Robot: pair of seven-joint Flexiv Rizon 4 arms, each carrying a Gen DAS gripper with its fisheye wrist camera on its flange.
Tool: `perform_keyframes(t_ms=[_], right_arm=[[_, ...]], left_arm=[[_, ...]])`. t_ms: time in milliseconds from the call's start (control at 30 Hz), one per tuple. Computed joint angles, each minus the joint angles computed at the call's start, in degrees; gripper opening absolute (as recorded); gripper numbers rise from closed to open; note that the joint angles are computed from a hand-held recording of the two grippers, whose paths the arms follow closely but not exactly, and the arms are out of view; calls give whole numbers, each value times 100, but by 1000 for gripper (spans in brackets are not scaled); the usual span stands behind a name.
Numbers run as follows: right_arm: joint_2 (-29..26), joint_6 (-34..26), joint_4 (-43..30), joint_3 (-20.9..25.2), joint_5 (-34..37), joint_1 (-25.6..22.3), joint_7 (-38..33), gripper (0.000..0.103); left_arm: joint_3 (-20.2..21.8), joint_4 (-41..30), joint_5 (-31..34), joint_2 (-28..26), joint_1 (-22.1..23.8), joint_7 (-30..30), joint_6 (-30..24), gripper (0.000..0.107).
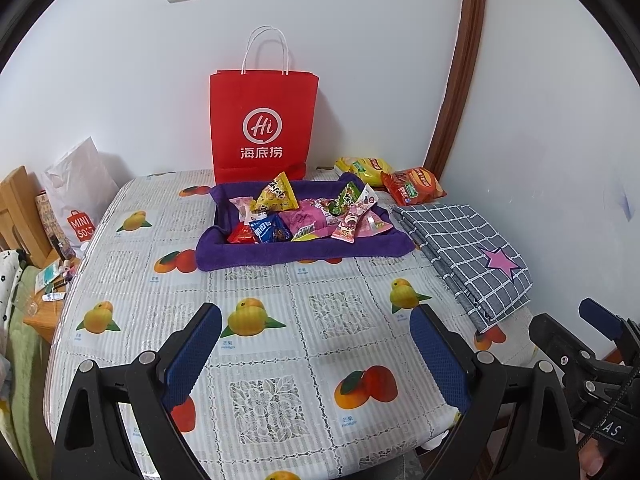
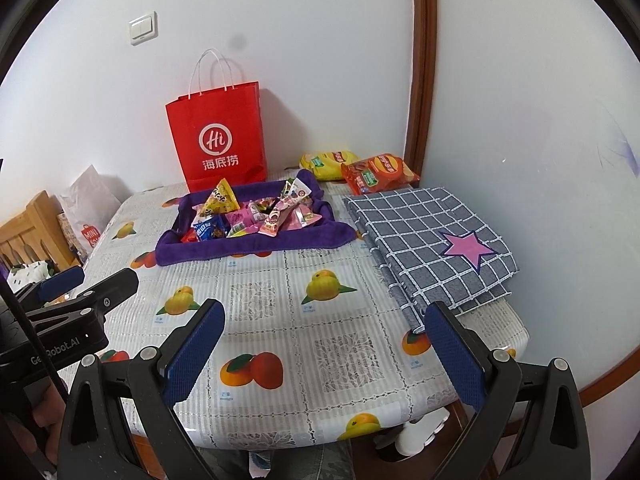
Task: Organize snacks
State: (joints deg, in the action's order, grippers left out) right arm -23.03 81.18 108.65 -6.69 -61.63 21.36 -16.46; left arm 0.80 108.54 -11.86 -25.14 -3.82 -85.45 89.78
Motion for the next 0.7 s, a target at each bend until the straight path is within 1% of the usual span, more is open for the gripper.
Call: perform_keyframes(t_ms=[100, 233, 367, 700], right_arm=[[9, 12, 6, -18, -54, 12, 51, 99], [8, 28, 7, -12, -107, 4, 92, 99], [3, 10, -4, 25, -77, -11, 63, 99], [-49, 6, -51, 38, 8, 28, -17, 99]], left_arm=[[-55, 4, -22, 2, 48, 32, -9, 95], [16, 1, -10, 6, -23, -40, 3, 95], [83, -8, -1, 11, -69, -125, -39, 95], [60, 3, 23, 9, -15, -163, -6, 95]])
